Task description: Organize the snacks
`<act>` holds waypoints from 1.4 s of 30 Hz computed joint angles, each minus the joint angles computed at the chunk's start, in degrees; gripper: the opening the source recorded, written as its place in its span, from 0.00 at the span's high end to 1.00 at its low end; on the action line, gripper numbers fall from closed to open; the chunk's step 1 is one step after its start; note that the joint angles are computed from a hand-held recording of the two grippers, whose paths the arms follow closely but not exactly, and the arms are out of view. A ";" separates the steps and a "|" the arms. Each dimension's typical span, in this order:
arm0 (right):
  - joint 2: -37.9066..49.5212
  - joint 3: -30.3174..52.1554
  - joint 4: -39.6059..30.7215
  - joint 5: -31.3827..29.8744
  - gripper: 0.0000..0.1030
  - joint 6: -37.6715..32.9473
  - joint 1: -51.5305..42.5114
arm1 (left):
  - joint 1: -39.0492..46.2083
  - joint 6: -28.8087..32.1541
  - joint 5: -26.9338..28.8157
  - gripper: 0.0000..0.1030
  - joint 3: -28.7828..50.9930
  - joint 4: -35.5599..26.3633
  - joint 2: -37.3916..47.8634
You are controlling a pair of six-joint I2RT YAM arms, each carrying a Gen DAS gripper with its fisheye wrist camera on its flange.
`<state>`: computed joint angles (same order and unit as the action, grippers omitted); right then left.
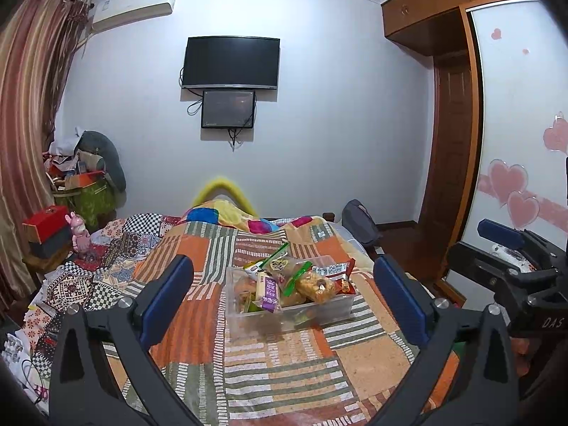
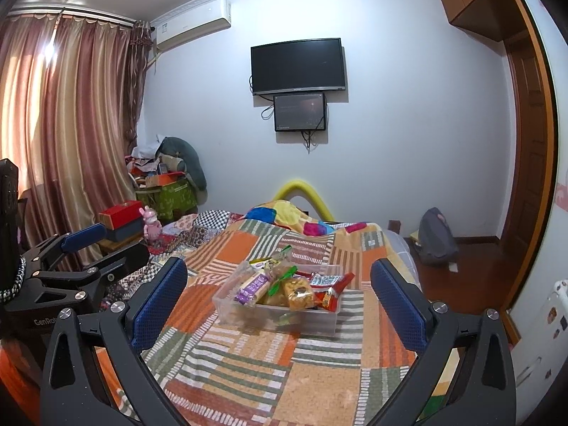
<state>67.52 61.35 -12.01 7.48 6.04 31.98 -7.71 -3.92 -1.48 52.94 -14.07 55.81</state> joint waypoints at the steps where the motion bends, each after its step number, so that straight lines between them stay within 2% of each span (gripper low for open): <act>1: -0.10 -0.04 -0.09 -0.07 0.00 -0.07 -0.10 | -0.15 0.13 -0.24 0.00 -0.03 0.03 0.01; 14: -0.21 0.38 -1.06 -0.63 0.00 -0.40 -0.74 | -0.87 0.04 -0.91 0.00 -0.11 0.03 -0.28; 42: -0.35 0.09 -1.41 -0.55 0.00 -0.30 -1.29 | 0.71 0.28 2.73 0.00 0.56 -1.17 1.31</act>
